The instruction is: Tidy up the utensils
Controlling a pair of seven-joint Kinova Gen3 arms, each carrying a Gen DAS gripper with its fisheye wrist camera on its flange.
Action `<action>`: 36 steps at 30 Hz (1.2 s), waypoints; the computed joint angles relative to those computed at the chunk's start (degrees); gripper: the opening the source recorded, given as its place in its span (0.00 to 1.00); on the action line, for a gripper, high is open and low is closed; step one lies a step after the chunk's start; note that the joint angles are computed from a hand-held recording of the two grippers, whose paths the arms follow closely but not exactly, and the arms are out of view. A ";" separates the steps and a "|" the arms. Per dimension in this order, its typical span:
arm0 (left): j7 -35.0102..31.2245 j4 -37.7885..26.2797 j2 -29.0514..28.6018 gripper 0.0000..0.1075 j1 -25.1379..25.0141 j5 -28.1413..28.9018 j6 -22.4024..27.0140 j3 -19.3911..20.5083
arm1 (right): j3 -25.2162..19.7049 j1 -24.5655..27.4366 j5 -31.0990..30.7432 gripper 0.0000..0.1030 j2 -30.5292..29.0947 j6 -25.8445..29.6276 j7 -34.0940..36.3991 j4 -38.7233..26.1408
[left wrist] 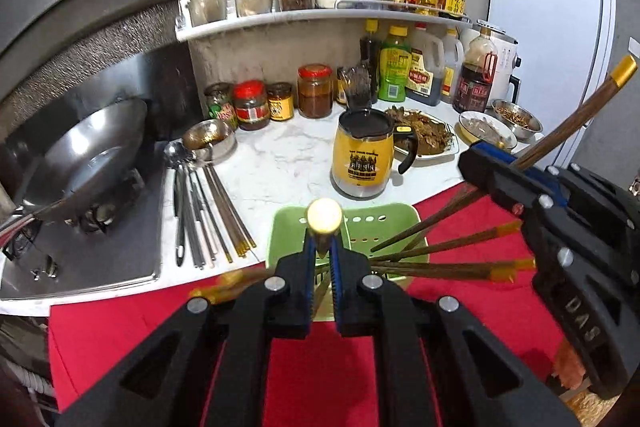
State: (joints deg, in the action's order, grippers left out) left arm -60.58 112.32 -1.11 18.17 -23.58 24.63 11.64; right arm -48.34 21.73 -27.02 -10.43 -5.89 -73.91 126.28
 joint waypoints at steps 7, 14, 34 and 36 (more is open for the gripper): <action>-4.72 -0.51 1.33 0.07 -0.26 5.12 -1.63 -1.48 | -8.64 9.60 -3.74 0.15 2.47 3.36 5.08 -2.62; 9.83 6.99 -10.71 0.60 -15.16 -4.86 -6.22 13.43 | 9.64 -7.13 7.02 0.54 -7.94 1.94 -10.10 2.80; 24.09 21.28 -43.14 0.90 -17.64 6.69 19.71 33.09 | 16.24 -16.44 15.30 0.94 -41.53 37.42 -25.80 11.76; 24.01 21.57 -43.82 0.90 -15.16 9.95 20.88 32.16 | 16.14 -18.26 16.29 0.94 -43.00 39.90 -28.85 12.15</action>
State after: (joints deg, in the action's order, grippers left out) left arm -36.57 133.89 -44.93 3.01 -13.63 45.51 43.80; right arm -32.20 3.47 -10.73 -53.43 34.01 -102.76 138.43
